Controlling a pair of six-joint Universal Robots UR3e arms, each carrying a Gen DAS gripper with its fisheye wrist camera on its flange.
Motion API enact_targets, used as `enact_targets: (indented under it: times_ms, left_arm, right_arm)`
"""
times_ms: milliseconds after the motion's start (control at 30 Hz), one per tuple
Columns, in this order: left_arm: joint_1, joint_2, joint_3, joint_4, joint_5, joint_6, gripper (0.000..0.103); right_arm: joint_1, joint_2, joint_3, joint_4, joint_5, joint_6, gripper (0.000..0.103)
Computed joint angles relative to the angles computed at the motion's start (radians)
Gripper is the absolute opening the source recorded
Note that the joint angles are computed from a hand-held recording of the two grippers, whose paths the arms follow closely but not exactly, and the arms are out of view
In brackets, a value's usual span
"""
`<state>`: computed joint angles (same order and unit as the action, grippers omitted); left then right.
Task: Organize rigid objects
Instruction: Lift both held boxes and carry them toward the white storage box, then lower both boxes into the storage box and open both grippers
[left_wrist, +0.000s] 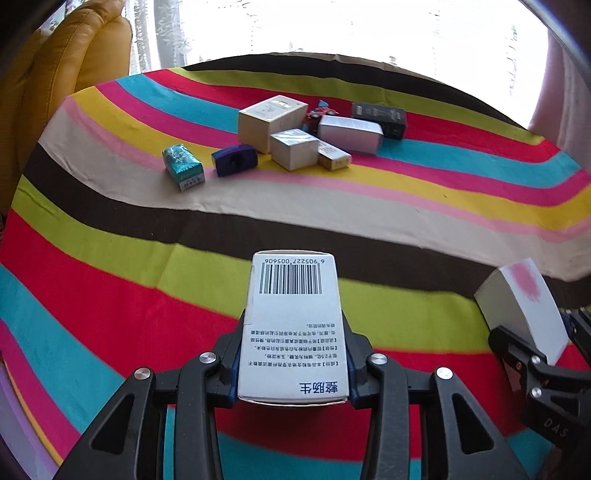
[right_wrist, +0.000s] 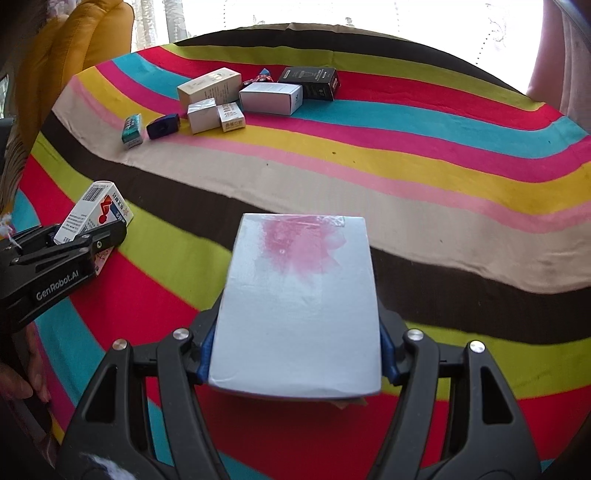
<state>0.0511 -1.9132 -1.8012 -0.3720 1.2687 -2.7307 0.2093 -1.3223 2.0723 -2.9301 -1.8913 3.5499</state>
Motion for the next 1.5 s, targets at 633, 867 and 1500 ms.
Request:
enact_targets:
  times_ms: [633,867,1500]
  left_arm:
    - [0.104,0.324,-0.296,-0.128,-0.156,0.199,0.041]
    - [0.24,0.489,-0.347,-0.306,-0.262,0.323,0.041]
    - [0.818,0.786,-0.356,-0.933,-0.461,0.817,0.041]
  right_arm:
    - [0.063,-0.143,0.128,0.007,0.026,0.064,0.07]
    - [0.124,-0.158,0.105,0.019,0.023,0.069,0.07]
    - [0.338,0.023,-0.195,0.16,0.001,-0.036,0.07]
